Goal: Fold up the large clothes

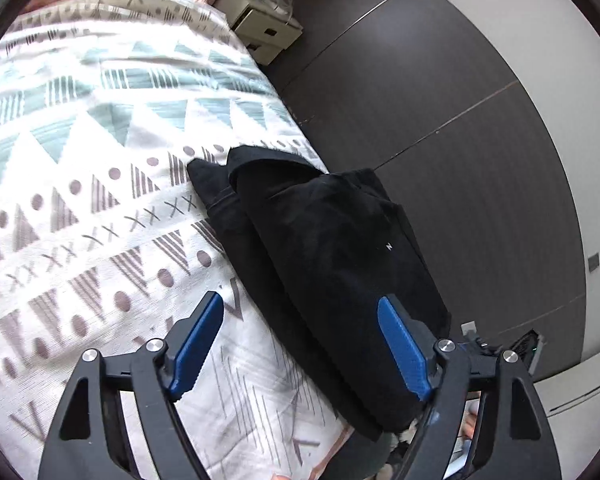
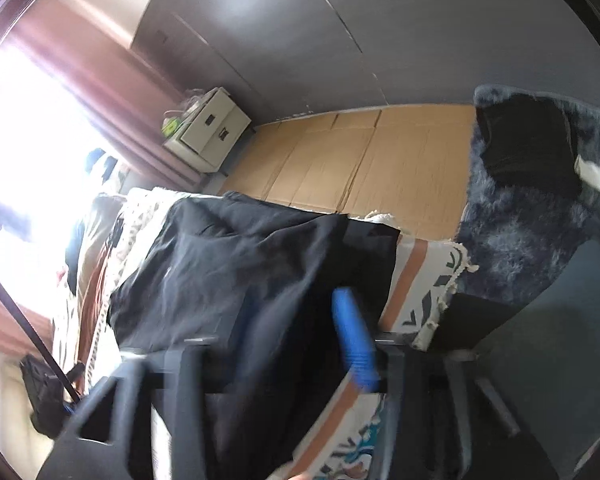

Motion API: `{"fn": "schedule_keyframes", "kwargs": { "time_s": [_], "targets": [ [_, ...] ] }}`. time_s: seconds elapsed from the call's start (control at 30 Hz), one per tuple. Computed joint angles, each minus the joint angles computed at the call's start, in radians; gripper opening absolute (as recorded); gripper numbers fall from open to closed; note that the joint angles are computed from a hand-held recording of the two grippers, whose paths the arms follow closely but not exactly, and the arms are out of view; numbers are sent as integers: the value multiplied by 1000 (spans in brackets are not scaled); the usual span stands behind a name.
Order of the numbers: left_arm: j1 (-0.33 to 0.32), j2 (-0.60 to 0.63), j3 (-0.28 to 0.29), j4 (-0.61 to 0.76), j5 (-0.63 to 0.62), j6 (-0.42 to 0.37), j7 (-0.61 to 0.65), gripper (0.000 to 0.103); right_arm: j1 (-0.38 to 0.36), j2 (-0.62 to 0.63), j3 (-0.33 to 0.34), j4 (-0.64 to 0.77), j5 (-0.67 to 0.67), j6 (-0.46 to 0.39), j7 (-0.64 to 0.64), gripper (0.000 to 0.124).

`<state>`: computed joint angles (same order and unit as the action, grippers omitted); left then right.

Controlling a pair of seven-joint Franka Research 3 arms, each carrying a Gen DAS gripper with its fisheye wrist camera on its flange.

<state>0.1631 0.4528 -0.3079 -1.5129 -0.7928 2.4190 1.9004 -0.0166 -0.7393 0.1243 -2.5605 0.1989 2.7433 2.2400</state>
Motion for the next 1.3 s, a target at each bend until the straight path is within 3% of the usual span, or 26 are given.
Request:
{"fn": "schedule_keyframes", "kwargs": {
  "time_s": [0.07,0.13,0.43,0.57,0.7,0.9,0.93,1.0,1.3],
  "targets": [
    [5,-60,3,-56,2,17,26,98,15,-39,5,-4,0,-25,-3,67],
    [9,-127,11,-116,-15,21,70,102,20,-82,23,1,-9,-75,3,68],
    [-46,-459,128,-405,-51,46,214,102,48,-277,113,30,-80,-291,44,75],
    [-89,-609,172,-551,-4,148,248,102,78,-327,161,67,-108,-395,59,75],
    [-122,-729,233,-657,8,157,255,102,88,-361,208,104,-142,-470,84,75],
    [-149,-922,301,-833,98,203,233,102,140,-402,253,119,-150,-503,102,75],
    [-153,-949,314,-855,110,204,225,102,144,-410,269,126,-152,-516,112,79],
    [-148,-1009,333,-903,154,188,192,102,157,-432,298,127,-157,-521,127,88],
    [-122,-1338,401,-1112,356,153,87,103,236,-460,386,104,-159,-520,172,88]
  ]
}}
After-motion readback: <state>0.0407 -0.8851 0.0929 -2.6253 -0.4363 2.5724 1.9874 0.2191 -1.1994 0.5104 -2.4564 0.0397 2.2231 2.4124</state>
